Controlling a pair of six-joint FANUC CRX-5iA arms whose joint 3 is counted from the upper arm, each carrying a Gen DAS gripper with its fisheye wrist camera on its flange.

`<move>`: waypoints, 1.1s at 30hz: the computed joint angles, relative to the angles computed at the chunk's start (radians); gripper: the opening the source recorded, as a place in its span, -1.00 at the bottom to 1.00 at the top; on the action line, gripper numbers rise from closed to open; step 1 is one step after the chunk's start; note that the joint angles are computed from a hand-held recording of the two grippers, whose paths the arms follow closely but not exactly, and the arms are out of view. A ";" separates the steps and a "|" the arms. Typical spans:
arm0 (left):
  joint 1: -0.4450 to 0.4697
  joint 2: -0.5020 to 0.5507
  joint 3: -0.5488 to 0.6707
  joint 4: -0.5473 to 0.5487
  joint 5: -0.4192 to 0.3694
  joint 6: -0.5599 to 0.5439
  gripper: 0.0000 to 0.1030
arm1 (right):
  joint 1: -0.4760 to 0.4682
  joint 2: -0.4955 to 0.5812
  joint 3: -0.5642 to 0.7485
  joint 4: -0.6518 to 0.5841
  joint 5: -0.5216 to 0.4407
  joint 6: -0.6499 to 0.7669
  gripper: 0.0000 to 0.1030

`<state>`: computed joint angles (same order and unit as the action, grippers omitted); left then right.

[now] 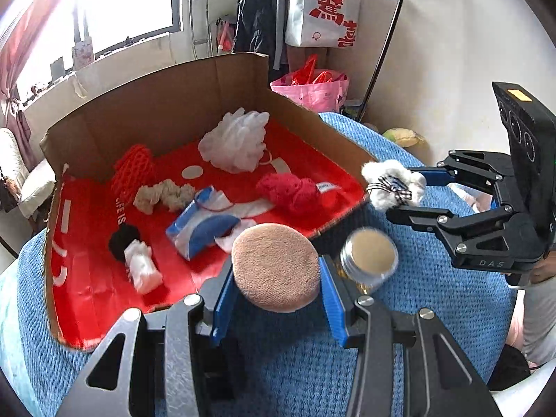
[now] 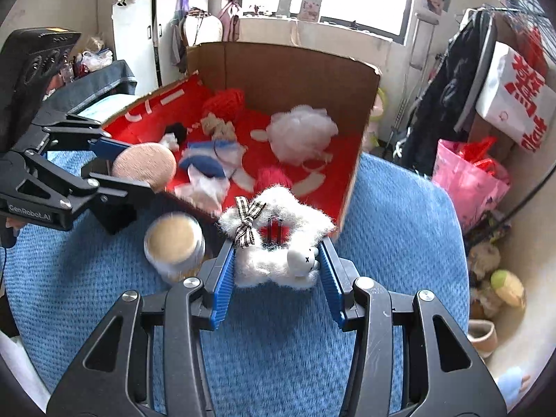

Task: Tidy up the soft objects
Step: 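Carry the plush bear and tan sponge over the box with both tools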

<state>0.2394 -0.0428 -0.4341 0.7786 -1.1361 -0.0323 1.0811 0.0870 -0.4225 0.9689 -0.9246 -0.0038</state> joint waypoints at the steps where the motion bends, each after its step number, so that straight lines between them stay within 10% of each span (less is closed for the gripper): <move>1: -0.004 0.013 0.017 -0.003 -0.008 0.011 -0.07 | -0.014 0.003 0.011 -0.001 0.015 0.020 -0.15; 11: -0.085 0.234 0.315 -0.088 -0.081 0.231 -0.07 | -0.142 0.126 0.258 -0.261 0.057 0.419 -0.15; 20: -0.176 0.400 0.542 -0.216 -0.118 0.375 -0.07 | -0.254 0.344 0.689 -0.638 -0.232 0.856 -0.15; 33: -0.233 0.542 0.724 -0.292 -0.165 0.512 -0.07 | -0.335 0.483 0.894 -0.762 -0.358 0.921 -0.15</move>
<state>0.0066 0.4987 0.2904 0.4862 -1.3013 0.4796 0.7462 0.5696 0.4719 0.2070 -1.2830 0.9173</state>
